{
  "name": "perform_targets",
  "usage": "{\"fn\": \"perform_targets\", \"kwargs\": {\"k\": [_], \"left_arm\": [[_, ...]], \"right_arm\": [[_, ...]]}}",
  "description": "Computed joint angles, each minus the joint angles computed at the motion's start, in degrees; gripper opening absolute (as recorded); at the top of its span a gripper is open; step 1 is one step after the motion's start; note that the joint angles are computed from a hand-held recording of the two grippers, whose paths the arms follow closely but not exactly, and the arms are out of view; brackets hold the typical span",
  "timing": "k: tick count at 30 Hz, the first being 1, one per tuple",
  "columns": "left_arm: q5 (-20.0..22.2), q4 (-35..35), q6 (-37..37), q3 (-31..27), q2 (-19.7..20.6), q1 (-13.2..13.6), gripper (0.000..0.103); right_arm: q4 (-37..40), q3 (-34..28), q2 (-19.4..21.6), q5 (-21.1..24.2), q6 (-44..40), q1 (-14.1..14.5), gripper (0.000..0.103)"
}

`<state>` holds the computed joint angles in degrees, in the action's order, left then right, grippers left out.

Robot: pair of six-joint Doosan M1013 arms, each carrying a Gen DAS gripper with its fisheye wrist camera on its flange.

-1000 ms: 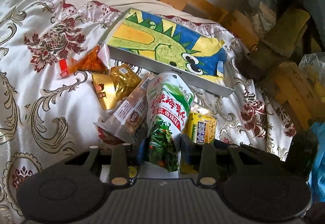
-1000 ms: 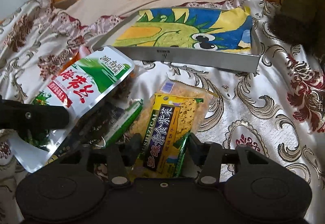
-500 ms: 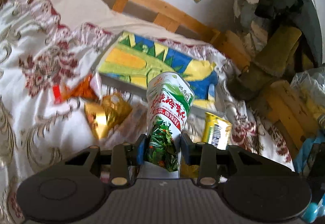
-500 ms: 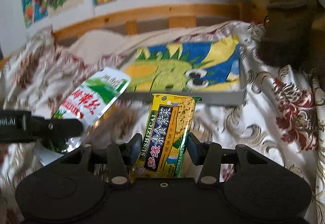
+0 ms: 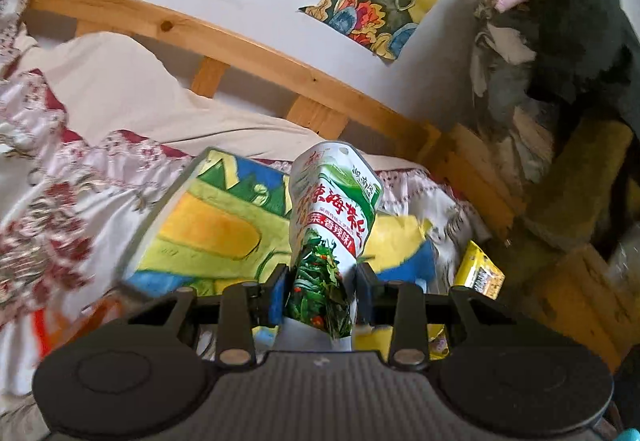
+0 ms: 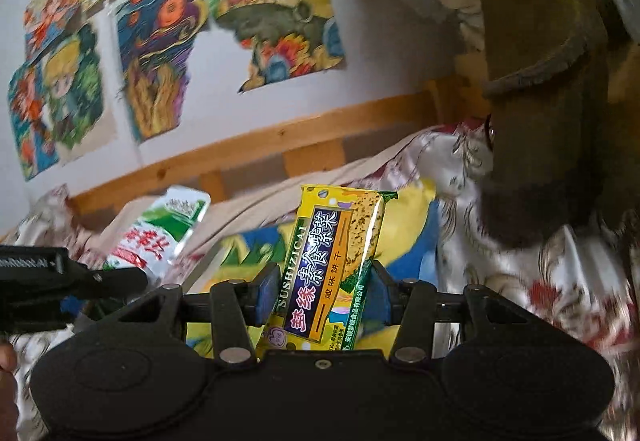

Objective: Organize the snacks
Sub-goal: 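Carry seaweed bag into dragon tray with left tool while right tool places biscuit pack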

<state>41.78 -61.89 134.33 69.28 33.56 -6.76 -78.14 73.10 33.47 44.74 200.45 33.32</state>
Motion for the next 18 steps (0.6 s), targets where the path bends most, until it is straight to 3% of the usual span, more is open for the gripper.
{"fn": "perform_targets", "kwargs": {"k": [8, 18], "left_arm": [[-2.18, 6.00, -5.52, -6.04, 4.94, -3.23, 0.039], [-3.41, 13.78, -13.97, -6.57, 6.76, -5.18, 0.039]], "right_arm": [[5.07, -3.12, 2.97, -0.94, -3.81, -2.59, 0.050], [14.48, -5.21, 5.08, -0.35, -10.53, -3.06, 0.050]]}}
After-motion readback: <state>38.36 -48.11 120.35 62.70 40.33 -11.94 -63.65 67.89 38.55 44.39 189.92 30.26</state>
